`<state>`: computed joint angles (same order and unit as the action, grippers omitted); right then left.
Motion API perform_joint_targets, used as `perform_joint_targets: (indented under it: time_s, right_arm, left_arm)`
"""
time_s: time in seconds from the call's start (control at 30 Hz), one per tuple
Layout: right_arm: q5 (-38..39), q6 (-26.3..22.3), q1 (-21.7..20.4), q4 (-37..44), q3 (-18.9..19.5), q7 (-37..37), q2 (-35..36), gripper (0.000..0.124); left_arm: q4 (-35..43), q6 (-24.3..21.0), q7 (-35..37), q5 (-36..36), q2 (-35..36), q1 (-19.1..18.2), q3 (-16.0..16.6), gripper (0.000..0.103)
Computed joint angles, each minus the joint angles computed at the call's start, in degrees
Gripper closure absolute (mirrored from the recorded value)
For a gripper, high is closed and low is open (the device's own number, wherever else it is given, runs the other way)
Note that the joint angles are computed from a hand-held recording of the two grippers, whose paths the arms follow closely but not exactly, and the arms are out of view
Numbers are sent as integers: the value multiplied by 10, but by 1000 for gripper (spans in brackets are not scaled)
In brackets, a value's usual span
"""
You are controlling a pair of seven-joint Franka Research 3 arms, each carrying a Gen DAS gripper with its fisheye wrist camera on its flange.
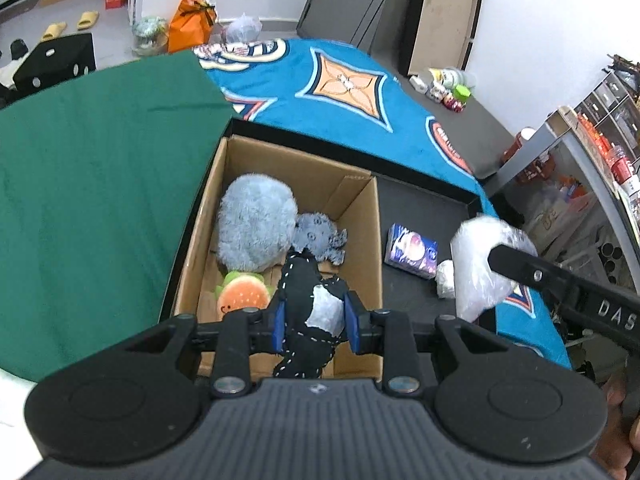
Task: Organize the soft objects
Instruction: 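Carry the black plush with the left gripper over the box while the right gripper carries the bag, then lower the black plush and the bag into the box and open both grippers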
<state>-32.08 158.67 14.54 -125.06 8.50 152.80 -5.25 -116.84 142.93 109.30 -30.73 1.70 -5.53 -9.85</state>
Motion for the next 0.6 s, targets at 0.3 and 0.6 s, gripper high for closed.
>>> perform_joint_targets:
  time_s: [0.3, 0.6]
  right_arm:
    - [35, -6, 25, 42, -15, -43, 45, 97]
    - [71, -16, 50, 76, -34, -78, 79, 97]
  left_arm:
    - [28, -33, -2, 4, 39, 12, -5, 74]
    - [79, -100, -17, -18, 86, 34, -18, 58]
